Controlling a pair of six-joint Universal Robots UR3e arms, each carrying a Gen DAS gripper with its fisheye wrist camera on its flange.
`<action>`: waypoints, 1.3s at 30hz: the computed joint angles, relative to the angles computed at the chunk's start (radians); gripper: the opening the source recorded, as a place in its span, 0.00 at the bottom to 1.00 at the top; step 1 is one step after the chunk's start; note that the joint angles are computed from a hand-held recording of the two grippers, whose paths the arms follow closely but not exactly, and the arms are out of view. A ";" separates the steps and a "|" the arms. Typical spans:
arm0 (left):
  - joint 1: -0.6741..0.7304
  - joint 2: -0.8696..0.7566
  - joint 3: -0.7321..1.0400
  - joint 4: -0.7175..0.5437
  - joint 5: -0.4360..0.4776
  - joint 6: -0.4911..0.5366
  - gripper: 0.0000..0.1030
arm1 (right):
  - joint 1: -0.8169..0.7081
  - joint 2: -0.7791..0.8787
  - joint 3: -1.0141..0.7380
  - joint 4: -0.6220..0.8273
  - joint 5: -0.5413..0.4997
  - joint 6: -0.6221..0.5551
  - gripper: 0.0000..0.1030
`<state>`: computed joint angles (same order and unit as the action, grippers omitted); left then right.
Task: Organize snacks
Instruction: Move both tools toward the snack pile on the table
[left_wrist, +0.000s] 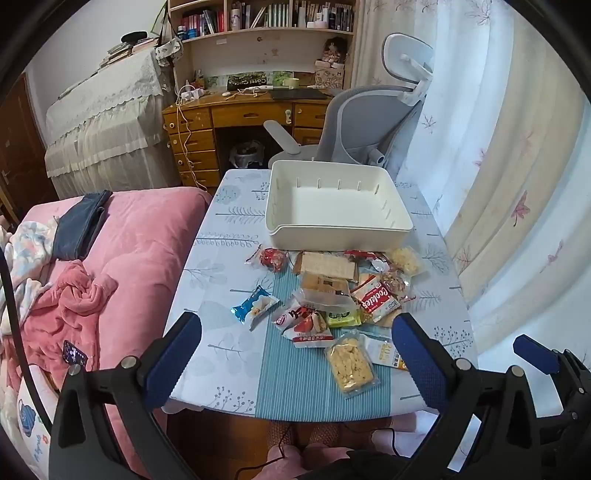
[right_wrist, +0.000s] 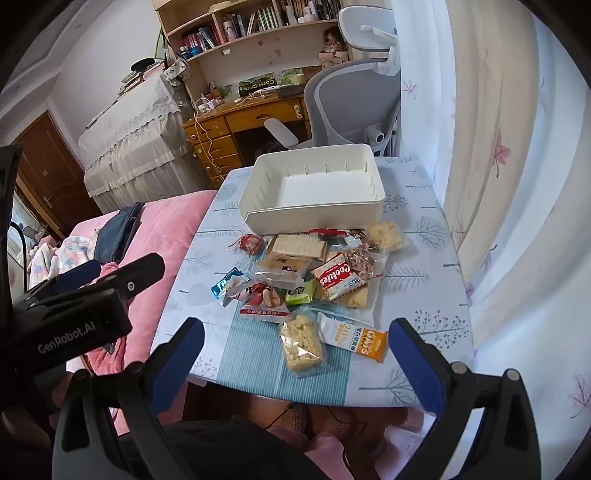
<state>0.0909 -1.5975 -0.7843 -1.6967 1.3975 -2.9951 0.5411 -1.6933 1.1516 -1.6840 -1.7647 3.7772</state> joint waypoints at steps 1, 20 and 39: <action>0.002 0.000 0.001 -0.003 -0.004 0.000 0.99 | -0.001 -0.001 0.001 -0.001 0.002 0.001 0.98; -0.002 0.004 -0.012 0.015 0.006 0.002 0.99 | -0.008 -0.015 0.011 0.013 0.009 -0.005 0.98; -0.006 0.036 -0.057 0.016 0.011 0.000 0.99 | -0.019 -0.041 0.050 -0.006 0.015 -0.019 0.98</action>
<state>0.0851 -1.5617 -0.8413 -1.6808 1.4085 -2.9954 0.5222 -1.7347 1.2016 -1.6902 -1.7495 3.7584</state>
